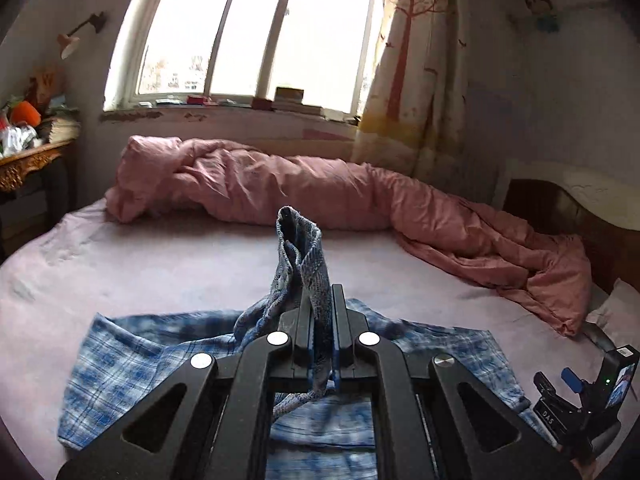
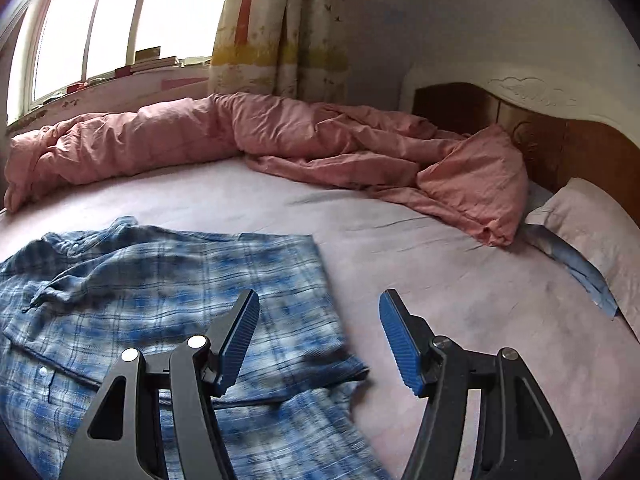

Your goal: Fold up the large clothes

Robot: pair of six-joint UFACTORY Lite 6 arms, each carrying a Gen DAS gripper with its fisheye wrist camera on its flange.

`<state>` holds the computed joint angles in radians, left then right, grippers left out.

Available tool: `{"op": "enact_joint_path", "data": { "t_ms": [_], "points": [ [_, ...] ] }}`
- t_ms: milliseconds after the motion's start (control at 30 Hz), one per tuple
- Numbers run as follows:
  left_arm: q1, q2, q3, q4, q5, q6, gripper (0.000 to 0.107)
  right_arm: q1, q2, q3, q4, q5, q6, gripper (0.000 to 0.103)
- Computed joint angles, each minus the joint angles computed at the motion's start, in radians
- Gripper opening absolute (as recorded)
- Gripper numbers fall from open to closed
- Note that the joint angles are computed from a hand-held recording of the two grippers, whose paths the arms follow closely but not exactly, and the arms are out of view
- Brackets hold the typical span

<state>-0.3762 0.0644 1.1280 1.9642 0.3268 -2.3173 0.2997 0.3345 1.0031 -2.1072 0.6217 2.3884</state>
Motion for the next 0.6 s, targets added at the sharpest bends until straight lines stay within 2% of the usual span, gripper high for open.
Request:
{"op": "enact_joint_path", "data": {
  "t_ms": [67, 167, 300, 433, 500, 533, 567, 600],
  "points": [
    [-0.049, 0.097, 0.070, -0.018, 0.008, -0.034, 0.005, -0.016, -0.014, -0.004, -0.040, -0.028, 0.005, 0.065],
    [-0.130, 0.234, 0.154, 0.022, 0.038, -0.126, 0.005, 0.000, -0.010, -0.007, -0.017, 0.017, -0.046, 0.065],
    [-0.210, 0.438, 0.330, -0.137, 0.082, 0.044, 0.005, 0.009, 0.001, 0.008, 0.011, 0.032, -0.121, 0.066],
    [-0.222, 0.546, 0.410, -0.147, 0.077, 0.055, 0.006, -0.016, -0.024, -0.005, -0.043, -0.043, -0.053, 0.066],
    [-0.216, 0.571, 0.416, -0.140, 0.062, 0.054, 0.016, -0.005, -0.013, 0.000, -0.033, -0.022, -0.070, 0.066],
    [-0.211, 0.566, 0.401, -0.121, 0.038, 0.045, 0.037, 0.002, -0.006, 0.003, -0.024, -0.008, -0.080, 0.066],
    [-0.213, 0.552, 0.375, -0.106, 0.035, 0.030, 0.066, 0.006, 0.002, 0.009, -0.022, -0.005, -0.086, 0.067],
    [-0.226, 0.522, 0.327, -0.064, 0.063, -0.019, 0.076, 0.003, 0.006, 0.013, -0.031, -0.020, -0.078, 0.067]
  ]
}}
